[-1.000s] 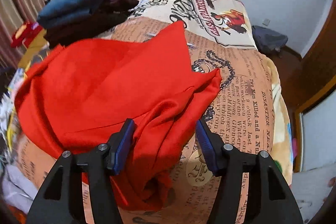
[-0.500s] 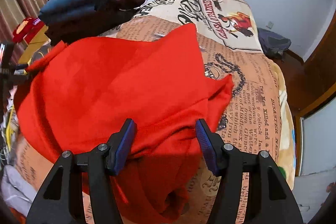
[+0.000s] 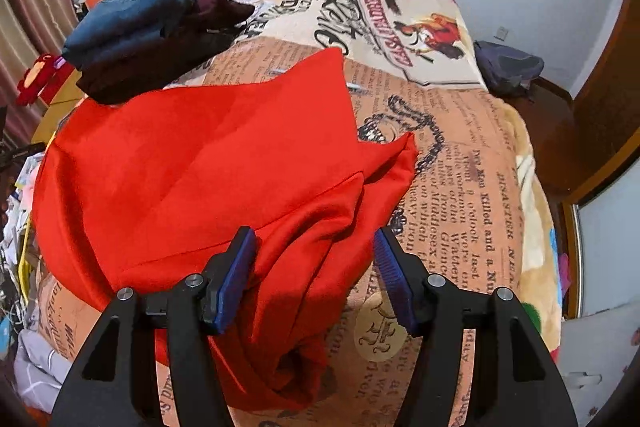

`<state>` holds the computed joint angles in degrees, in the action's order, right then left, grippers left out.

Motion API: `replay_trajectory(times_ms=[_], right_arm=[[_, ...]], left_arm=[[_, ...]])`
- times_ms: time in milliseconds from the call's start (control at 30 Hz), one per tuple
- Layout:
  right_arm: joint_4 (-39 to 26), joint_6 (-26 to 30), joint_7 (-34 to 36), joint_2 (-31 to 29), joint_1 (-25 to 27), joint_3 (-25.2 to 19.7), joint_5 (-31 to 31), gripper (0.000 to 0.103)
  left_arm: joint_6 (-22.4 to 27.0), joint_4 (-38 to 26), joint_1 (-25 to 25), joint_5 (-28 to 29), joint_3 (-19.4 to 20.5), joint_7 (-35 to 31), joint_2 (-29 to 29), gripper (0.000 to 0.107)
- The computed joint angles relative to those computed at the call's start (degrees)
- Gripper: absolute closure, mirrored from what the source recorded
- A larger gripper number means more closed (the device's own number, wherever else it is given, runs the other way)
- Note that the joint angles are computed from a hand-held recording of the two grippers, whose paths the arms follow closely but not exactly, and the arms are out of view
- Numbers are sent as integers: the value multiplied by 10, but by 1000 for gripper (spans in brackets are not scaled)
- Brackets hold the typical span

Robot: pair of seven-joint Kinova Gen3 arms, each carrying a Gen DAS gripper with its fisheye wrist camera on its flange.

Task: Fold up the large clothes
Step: 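Smooth the folded red jacket flat with both open tools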

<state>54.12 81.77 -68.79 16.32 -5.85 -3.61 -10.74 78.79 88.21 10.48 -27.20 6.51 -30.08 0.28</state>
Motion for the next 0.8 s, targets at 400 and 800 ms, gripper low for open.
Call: replay_trajectory(times_ms=[400, 800], right_arm=[[-33, -16, 2, -13, -25, -14, -14, 46], [-82, 50, -45, 55, -96, -27, -9, 46]], left_arm=[[-79, 41, 7, 143, 30, 28, -81, 18], [-235, 163, 77, 356, -87, 9, -102, 18]])
